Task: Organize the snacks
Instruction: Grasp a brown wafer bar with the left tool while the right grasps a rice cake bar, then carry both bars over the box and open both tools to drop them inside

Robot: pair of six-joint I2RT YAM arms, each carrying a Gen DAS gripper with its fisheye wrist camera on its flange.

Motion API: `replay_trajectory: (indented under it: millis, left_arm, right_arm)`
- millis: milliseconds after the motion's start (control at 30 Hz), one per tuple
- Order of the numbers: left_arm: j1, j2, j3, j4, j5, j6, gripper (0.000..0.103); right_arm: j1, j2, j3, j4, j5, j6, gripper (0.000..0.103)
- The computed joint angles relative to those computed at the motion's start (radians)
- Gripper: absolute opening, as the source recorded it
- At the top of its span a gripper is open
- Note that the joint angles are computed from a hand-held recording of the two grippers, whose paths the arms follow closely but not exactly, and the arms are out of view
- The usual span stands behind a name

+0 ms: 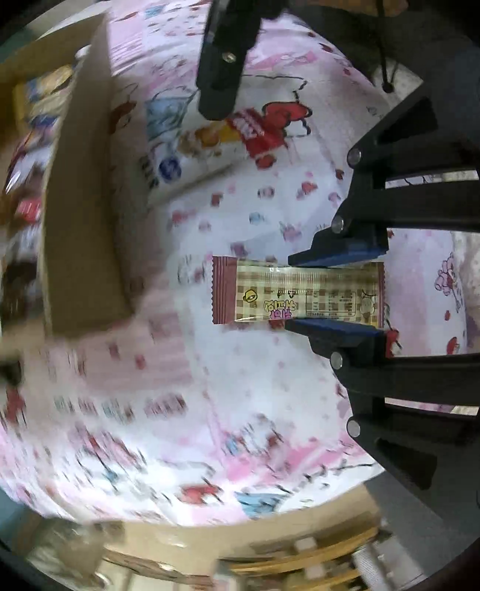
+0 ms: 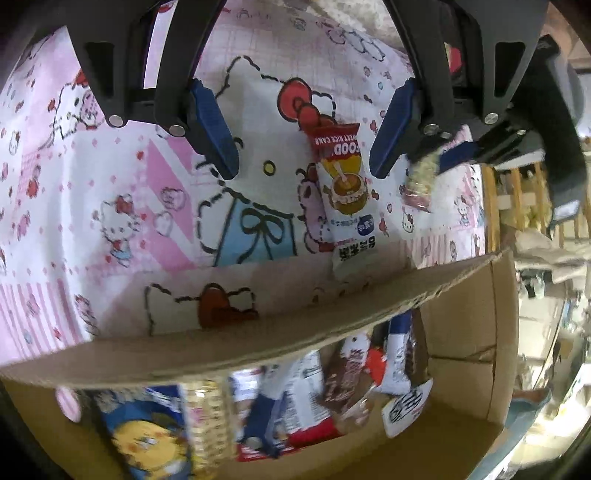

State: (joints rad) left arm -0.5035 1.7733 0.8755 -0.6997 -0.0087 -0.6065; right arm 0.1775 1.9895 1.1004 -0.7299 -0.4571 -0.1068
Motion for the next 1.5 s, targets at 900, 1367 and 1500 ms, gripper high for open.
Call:
replay_trajectory:
  millis: [900, 1367, 1500]
  left_arm:
    - [0.064, -0.097, -0.003, 0.003, -0.155, -0.029, 0.023]
    - [-0.052, -0.240, -0.077, -0.020, -0.172, -0.174, 0.022]
    - [-0.123, -0.301, -0.076, -0.051, -0.250, -0.232, 0.022]
  right_arm:
    - [0.153, -0.108, -0.166, 0.263, 0.246, -0.071, 0.032]
    - [-0.033, -0.377, -0.262, 0.118, 0.156, -0.207, 0.032]
    - [-0.072, -0.465, -0.259, 0.055, 0.101, -0.240, 0.032]
